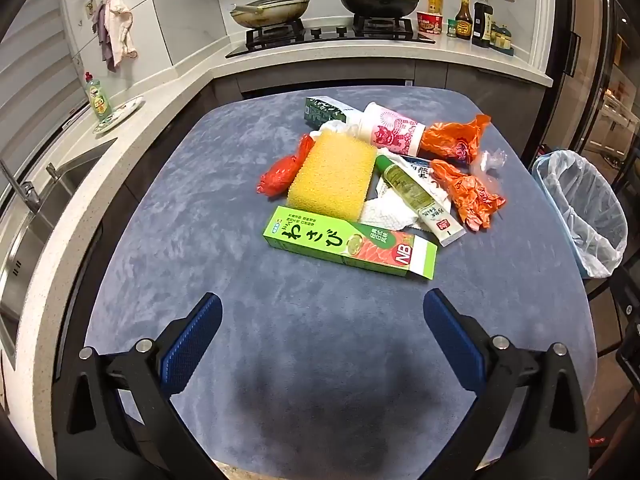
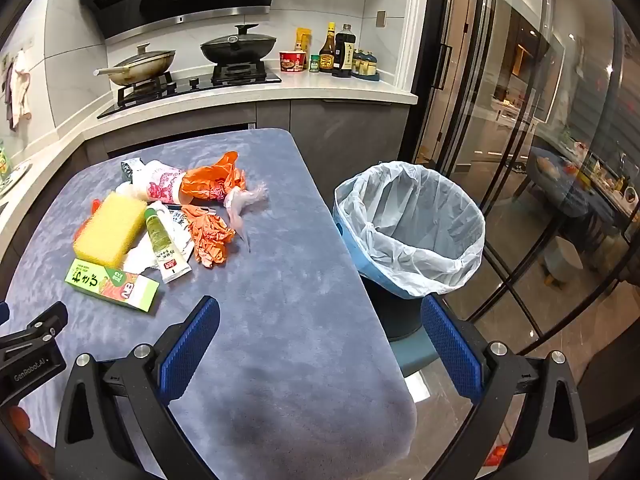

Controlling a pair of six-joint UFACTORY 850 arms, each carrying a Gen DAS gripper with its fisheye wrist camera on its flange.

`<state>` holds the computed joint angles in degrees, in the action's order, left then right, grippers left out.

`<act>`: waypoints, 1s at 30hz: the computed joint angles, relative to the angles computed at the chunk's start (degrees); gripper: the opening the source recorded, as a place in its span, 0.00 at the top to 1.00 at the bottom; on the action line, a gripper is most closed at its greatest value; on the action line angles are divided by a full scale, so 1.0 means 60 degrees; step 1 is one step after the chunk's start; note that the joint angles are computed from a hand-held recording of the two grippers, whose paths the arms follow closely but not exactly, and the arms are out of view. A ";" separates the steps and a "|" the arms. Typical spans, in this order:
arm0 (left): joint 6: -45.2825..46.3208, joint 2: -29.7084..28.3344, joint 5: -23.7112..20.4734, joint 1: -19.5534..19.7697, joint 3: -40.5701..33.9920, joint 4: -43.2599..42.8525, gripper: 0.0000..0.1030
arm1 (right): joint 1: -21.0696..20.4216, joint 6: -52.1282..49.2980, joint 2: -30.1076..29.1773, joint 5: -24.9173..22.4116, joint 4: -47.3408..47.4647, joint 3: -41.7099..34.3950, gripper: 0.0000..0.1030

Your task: Collect trash

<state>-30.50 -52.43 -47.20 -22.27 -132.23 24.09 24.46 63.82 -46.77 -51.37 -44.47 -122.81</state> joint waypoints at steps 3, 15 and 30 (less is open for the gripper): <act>-0.0009 0.0084 0.0100 -0.0021 0.0134 0.0105 0.07 | -0.0004 -0.0015 -0.0007 0.0003 0.0027 -0.0014 0.06; -0.0094 0.0139 0.0021 -0.0071 0.0164 0.0375 0.07 | 0.0015 0.0108 -0.0010 0.0017 -0.0044 -0.0014 0.06; -0.0336 0.0171 0.0119 -0.0076 0.0315 0.0515 0.07 | 0.0031 0.0266 0.0107 0.0106 -0.0128 0.0239 0.06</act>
